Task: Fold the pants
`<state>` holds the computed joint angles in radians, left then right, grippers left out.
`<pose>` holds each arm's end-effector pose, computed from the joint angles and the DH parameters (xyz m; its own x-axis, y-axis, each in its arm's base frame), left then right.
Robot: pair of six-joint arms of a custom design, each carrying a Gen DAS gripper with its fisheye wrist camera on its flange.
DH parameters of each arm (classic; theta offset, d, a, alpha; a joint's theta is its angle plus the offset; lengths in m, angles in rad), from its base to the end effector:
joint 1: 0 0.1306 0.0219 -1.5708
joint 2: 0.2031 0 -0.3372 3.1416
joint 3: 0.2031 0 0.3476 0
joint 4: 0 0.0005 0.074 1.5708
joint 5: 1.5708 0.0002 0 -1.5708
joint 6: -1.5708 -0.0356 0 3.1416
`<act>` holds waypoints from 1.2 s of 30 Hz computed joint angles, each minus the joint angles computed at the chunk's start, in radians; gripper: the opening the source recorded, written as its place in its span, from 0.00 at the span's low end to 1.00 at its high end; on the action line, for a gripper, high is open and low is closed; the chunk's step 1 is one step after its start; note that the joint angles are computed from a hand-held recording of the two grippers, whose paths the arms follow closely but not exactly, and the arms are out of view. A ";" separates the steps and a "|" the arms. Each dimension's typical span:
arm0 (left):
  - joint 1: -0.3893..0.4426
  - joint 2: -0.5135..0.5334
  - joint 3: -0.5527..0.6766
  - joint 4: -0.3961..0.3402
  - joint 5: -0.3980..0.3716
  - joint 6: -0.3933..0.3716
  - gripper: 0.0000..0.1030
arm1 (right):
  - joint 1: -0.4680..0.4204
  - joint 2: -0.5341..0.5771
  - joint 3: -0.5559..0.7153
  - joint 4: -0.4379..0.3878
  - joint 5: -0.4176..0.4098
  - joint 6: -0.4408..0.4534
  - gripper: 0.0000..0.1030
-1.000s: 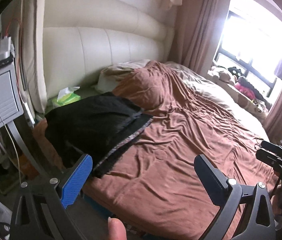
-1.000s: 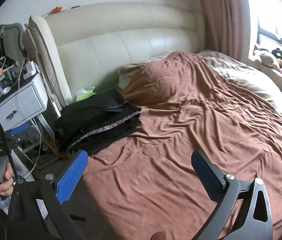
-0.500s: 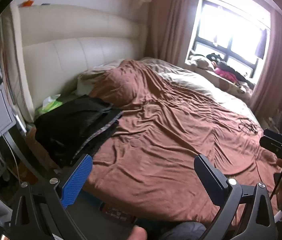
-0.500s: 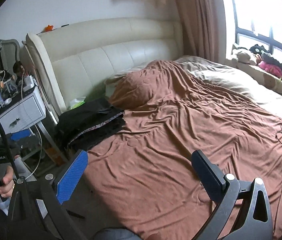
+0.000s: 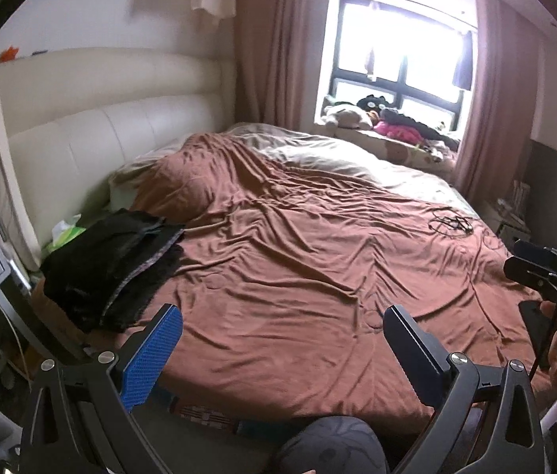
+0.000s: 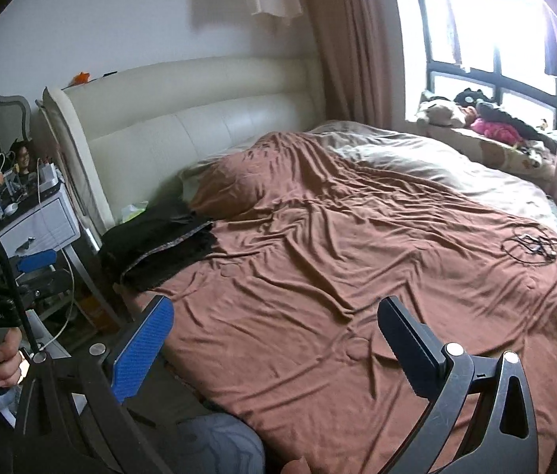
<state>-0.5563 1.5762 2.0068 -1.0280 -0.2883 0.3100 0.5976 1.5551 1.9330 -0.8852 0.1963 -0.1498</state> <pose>0.4270 -0.2542 0.5446 -0.5485 -0.0034 -0.8362 0.1463 0.9842 -0.0999 0.4199 0.2768 0.5371 -0.4585 -0.1350 -0.8784 -0.3464 0.9374 0.0367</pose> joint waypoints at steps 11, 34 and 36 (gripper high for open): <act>-0.120 -0.030 -0.063 0.068 -0.073 -0.009 0.99 | 0.044 -0.224 -0.304 0.116 0.122 -0.021 1.00; -0.242 -0.226 -0.442 0.341 -0.211 -0.060 0.99 | 0.177 -0.493 -0.731 0.367 0.323 -0.072 1.00; -0.248 -0.245 -0.476 0.354 -0.224 -0.053 0.99 | 0.189 -0.502 -0.753 0.384 0.335 -0.080 1.00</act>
<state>-0.8039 1.3316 1.5310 -0.6736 -0.5121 0.2567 0.7864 1.0533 1.1801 -0.5017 0.5315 -0.2302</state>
